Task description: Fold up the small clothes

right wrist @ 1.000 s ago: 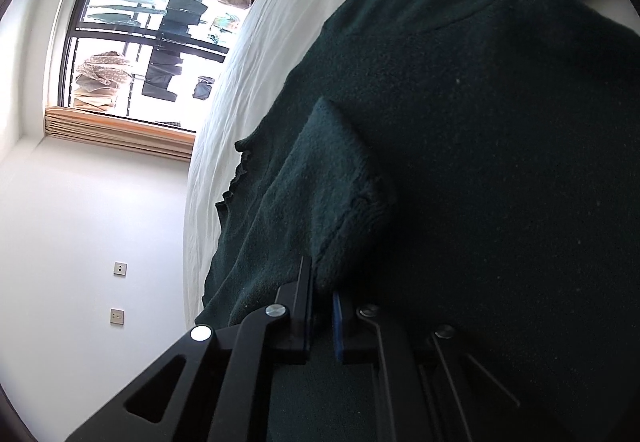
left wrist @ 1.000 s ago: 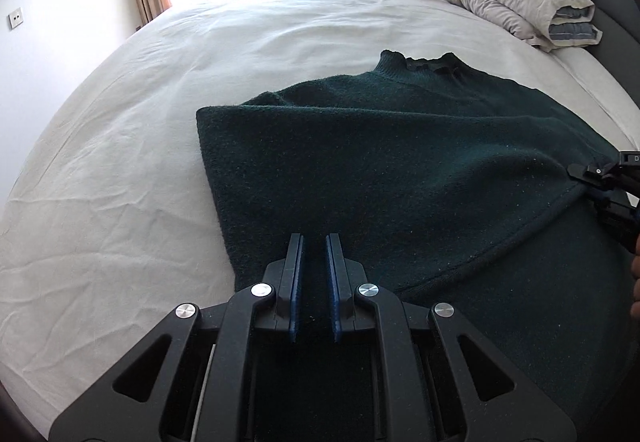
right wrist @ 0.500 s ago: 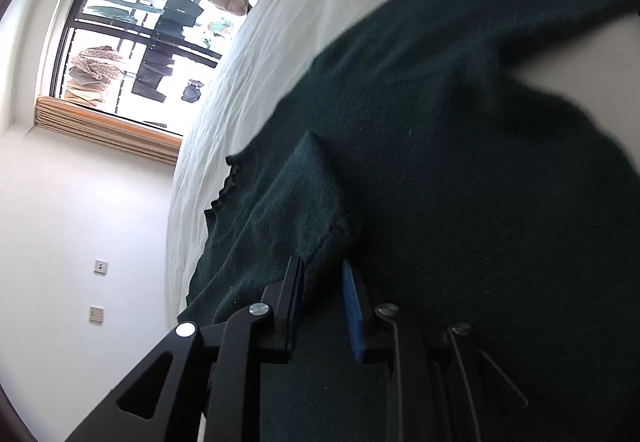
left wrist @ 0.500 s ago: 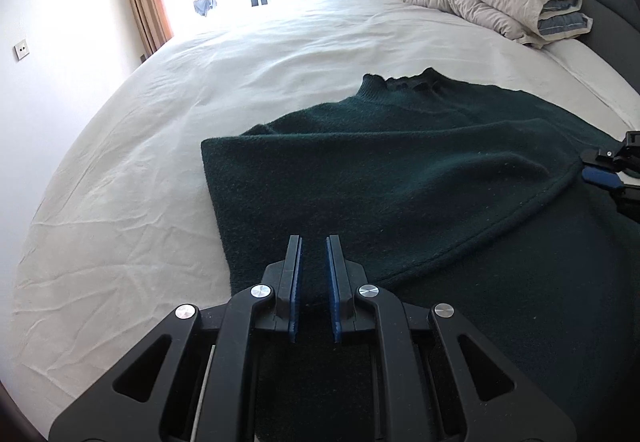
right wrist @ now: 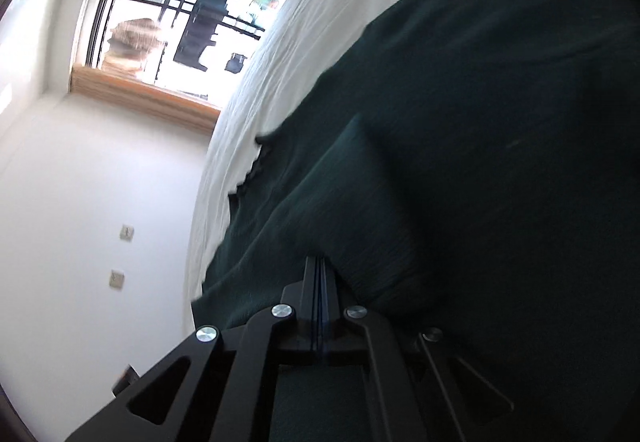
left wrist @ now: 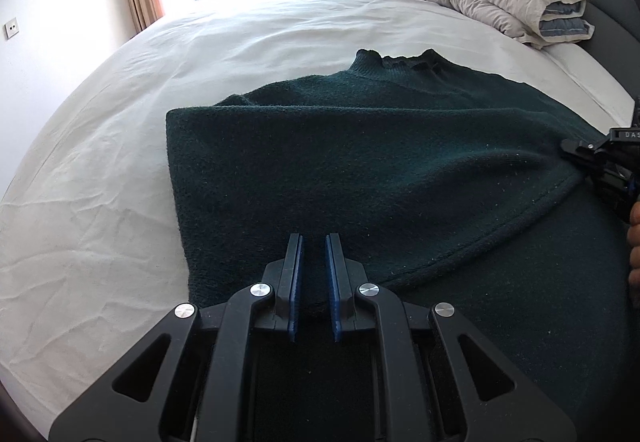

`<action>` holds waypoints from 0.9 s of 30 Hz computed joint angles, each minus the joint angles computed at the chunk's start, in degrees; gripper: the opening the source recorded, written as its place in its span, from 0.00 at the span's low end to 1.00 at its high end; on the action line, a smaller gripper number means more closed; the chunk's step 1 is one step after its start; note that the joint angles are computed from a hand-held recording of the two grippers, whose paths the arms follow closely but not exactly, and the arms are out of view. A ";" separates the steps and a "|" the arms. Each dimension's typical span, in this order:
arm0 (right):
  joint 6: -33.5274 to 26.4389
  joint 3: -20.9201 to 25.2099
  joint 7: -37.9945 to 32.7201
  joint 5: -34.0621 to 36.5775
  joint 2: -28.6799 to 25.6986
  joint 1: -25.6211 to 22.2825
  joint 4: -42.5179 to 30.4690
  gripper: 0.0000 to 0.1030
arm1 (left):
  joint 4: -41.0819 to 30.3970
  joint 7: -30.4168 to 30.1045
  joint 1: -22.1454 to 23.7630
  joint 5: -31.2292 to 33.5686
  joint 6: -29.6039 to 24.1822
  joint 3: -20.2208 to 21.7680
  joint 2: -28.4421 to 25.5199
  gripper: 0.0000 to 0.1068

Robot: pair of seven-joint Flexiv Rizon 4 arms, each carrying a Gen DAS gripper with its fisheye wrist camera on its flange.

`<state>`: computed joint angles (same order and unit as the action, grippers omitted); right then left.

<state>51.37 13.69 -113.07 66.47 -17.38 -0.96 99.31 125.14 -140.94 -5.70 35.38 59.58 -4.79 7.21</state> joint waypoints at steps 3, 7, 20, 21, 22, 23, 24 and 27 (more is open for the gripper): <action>5.23 -2.22 0.45 2.00 3.59 -3.20 2.32 0.28 | -0.74 -1.15 -0.14 1.54 -1.75 -0.82 0.01 0.11; 5.28 -7.30 -3.62 7.15 7.77 -9.31 3.36 0.51 | -1.09 -2.29 -0.53 2.58 -2.19 -0.91 -0.13 0.11; -3.74 -14.53 5.46 9.25 -0.11 -22.95 -2.35 0.49 | -3.58 -4.00 -2.12 5.55 -6.61 -1.46 -1.18 0.11; -2.90 -14.08 6.14 8.81 -0.85 -22.86 -3.18 0.49 | -3.74 -4.06 -2.26 5.72 -6.85 -1.42 -1.27 0.11; -2.18 -13.62 7.14 8.34 -1.58 -22.80 -3.97 0.49 | -3.83 -4.09 -2.39 5.78 -6.91 -1.33 -1.35 0.11; -1.83 -13.30 8.19 8.00 -2.65 -22.98 -5.18 0.48 | -3.85 -4.10 -2.49 5.75 -6.82 -1.18 -1.40 0.11; -1.86 -12.80 8.64 8.11 -3.24 -23.63 -5.90 0.47 | -3.79 -4.10 -2.57 5.66 -6.62 -1.01 -1.39 0.11; -0.24 -11.35 10.55 7.91 -5.81 -24.08 -8.74 0.37 | -3.57 -4.22 -2.64 5.55 -5.98 -0.66 -1.39 0.11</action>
<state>51.12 2.33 -102.52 74.38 -23.19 -25.04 90.57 121.57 -145.16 -8.35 40.93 53.60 -5.46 5.82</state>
